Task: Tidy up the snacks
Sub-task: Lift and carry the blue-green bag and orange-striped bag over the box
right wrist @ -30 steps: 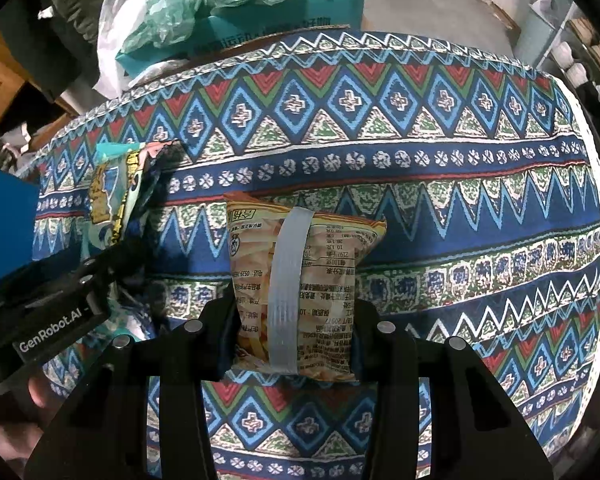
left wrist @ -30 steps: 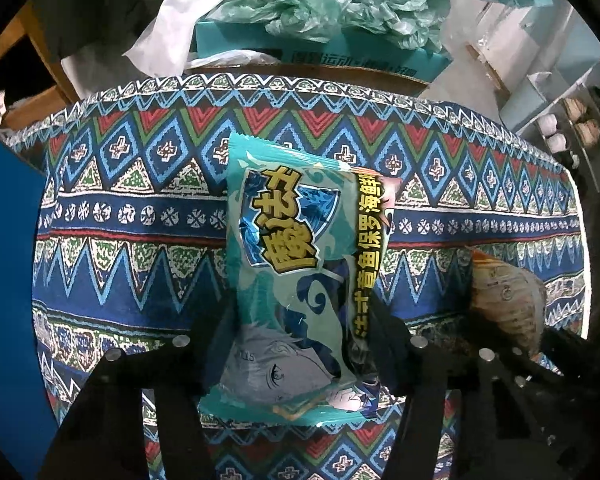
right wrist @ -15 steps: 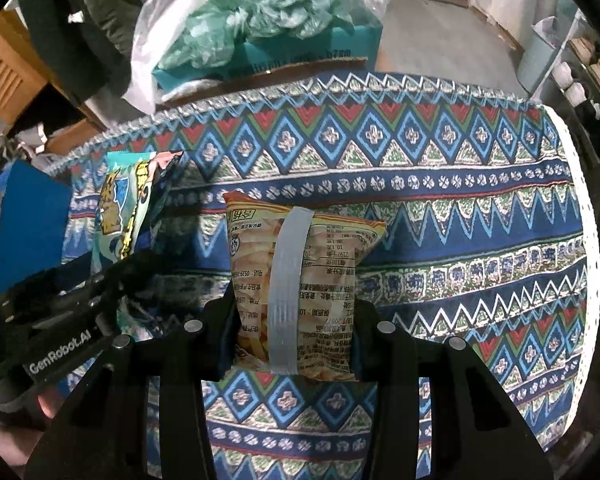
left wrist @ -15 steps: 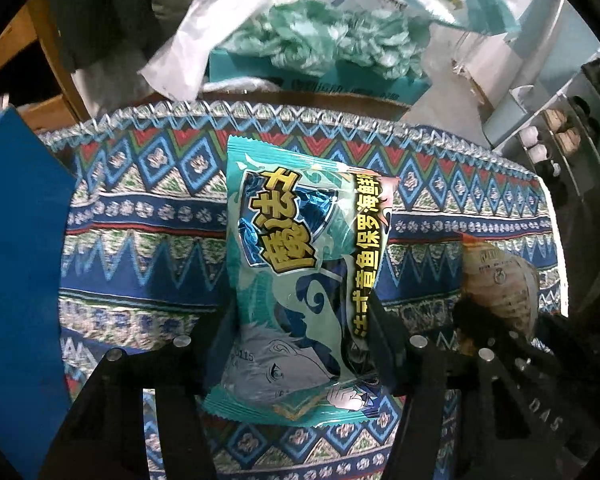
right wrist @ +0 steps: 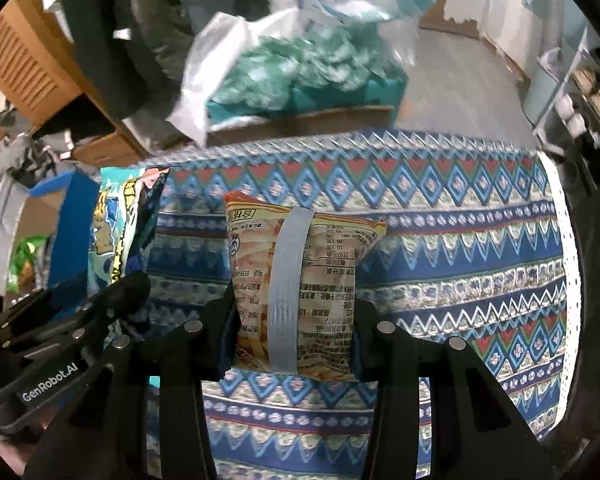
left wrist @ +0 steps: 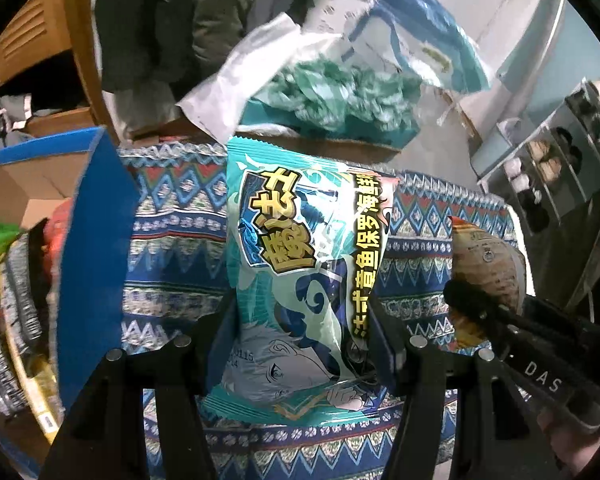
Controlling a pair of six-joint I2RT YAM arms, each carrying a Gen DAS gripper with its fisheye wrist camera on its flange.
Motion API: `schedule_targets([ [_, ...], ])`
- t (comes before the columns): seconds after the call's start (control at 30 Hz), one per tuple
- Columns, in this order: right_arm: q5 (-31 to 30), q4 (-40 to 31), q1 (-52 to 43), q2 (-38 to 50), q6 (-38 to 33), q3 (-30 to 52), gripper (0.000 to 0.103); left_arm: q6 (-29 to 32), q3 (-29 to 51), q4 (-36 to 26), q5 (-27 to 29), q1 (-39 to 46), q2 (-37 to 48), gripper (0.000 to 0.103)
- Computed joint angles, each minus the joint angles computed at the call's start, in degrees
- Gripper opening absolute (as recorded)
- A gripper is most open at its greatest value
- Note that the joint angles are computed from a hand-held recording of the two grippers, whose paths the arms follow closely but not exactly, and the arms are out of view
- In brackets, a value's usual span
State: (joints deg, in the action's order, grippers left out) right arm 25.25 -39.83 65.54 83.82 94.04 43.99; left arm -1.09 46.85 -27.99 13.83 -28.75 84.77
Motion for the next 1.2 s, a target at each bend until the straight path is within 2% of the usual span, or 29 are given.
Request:
schedule_targets([
  [0.3,2.55,-3.63,-0.43,5.61,-7.14,13.31,0.042,4.92,1.91,-6.64,3.26,9.10,-6.89,0.061],
  [0.67,2.19,-4.65,-1.59,16.20,-17.12,30.46,0.042,15.83,6.36,-13.95,7.81,24.53,-10.14,0.061],
  [0.93,-0.98,-4.77,-3.76,26.53,-24.24,44.91,0.042,22.57,9.08,-14.34,10.47,36.46,-5.73,0.061],
  [1.2,-4.49,-8.77,-4.76,38.59,-28.51,61.80,0.042,26.95,11.69,-12.97,12.20,45.68,-0.40,0.061],
])
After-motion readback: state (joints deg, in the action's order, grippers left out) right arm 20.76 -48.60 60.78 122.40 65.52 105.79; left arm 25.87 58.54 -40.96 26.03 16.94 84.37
